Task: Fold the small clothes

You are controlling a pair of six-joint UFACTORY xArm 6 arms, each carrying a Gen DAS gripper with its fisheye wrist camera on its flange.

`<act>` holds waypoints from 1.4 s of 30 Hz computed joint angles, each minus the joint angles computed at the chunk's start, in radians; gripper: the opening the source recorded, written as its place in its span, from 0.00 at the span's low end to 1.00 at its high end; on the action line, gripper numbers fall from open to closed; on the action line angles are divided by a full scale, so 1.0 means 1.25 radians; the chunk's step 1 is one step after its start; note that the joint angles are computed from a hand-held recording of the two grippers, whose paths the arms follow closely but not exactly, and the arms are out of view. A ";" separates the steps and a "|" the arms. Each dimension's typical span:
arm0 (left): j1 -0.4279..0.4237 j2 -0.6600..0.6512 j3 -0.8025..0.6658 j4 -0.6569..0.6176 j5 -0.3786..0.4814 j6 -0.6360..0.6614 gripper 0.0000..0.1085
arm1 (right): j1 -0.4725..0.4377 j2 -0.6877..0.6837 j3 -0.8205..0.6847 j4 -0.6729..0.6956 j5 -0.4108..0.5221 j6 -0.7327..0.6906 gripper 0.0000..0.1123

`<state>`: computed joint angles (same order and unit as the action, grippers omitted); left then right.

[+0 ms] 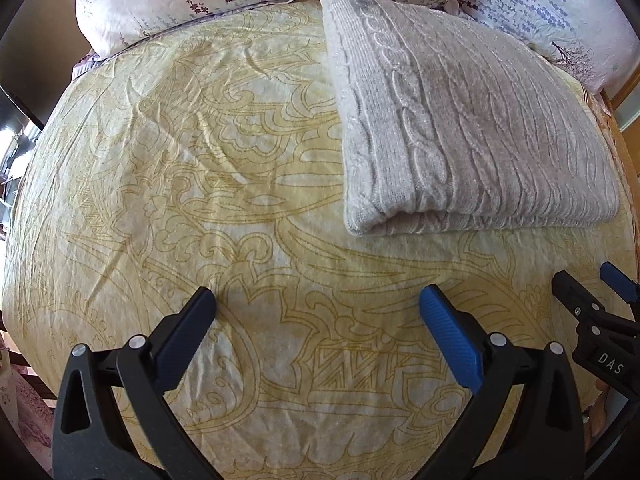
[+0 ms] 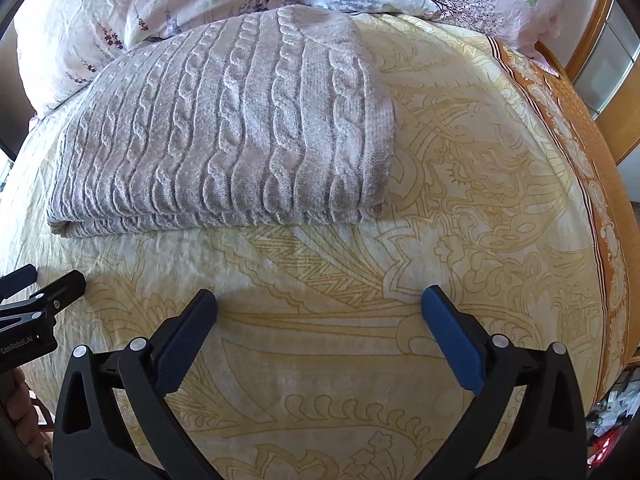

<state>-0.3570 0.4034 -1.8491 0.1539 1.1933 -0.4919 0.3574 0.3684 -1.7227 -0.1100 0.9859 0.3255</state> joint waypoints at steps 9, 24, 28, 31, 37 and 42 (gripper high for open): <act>0.002 0.021 -0.034 0.000 0.020 -0.009 0.93 | 0.000 0.048 -0.093 0.015 0.100 0.001 0.90; 0.017 0.110 -0.185 -0.029 0.122 0.017 0.93 | 0.003 0.059 -0.115 0.015 0.124 0.014 0.90; 0.021 0.152 -0.256 -0.039 0.166 0.029 0.93 | 0.004 0.054 -0.108 0.015 0.124 0.017 0.90; 0.023 0.169 -0.283 -0.041 0.176 0.034 0.93 | 0.003 0.056 -0.112 0.017 0.128 0.014 0.90; 0.023 0.172 -0.287 -0.043 0.178 0.035 0.93 | 0.003 0.064 -0.123 0.018 0.133 0.011 0.90; 0.025 0.185 -0.305 -0.045 0.186 0.039 0.93 | 0.002 0.064 -0.123 0.018 0.131 0.009 0.90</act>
<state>-0.3254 0.6342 -2.2298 0.0975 1.4256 -0.4434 0.3598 0.4483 -1.8761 -0.0873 1.1493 0.3365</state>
